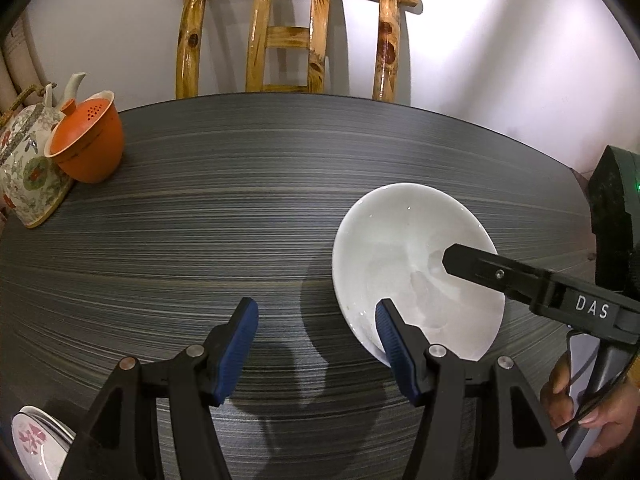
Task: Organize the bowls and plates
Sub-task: 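Close both grippers on the white floral bowl rim, then carry the floral bowl with both grippers and lower it into the nested bowls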
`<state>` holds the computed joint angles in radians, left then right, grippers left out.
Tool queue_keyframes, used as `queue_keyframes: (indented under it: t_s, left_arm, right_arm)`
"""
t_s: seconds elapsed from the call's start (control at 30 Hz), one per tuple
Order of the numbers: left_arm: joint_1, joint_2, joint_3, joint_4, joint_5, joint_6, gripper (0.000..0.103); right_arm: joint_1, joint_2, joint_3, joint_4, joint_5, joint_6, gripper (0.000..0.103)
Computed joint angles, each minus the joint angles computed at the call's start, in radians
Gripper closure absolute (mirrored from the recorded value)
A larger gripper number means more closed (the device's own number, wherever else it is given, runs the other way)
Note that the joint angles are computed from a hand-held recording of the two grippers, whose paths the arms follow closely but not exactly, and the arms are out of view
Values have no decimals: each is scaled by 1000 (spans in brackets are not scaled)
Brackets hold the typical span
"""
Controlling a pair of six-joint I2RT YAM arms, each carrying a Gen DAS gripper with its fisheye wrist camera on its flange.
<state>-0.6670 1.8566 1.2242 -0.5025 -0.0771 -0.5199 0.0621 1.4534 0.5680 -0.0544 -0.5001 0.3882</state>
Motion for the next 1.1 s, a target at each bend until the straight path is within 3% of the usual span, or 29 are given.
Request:
queue_keyframes:
  t_s: [0.5,0.53,0.6,0.63,0.67,0.7,0.77,0.87,1.0,1.1]
  left_arm:
    - [42,16,-20,44,98,-33,41]
    - [50,13,-30,56,111,-39,43]
    - [69,4,-57,105,160,-50,68]
    - [72,2,-56,115,181,-49,75]
    - [62,8,-35,98,174,-36,90]
    - [35,26,13,42,115,-10,91]
    - [22,38,42,14,93,7,92]
    - [55,8,11,26,187,-11,94]
    - [27,-70,-20,-15,183,-24,94]
    - [17,-138,-46,-38,202,-47,94]
  right_arm:
    - [-1,37,32,-19,-29,-3,54]
    - [-2,39,34,-22,-33,-4,59]
    - [-3,38,37,-30,-38,-3,65]
    - [0,39,40,-36,-34,-5,74]
    - [3,40,40,-38,-33,-6,83]
    - [5,44,42,-39,-48,-9,86]
    - [18,44,44,-39,-64,-8,91]
    - [63,13,50,-72,16,-2,91]
    - [-1,-24,22,-85,-82,17,91]
    - [2,-123,-6,-136,-86,29,90]
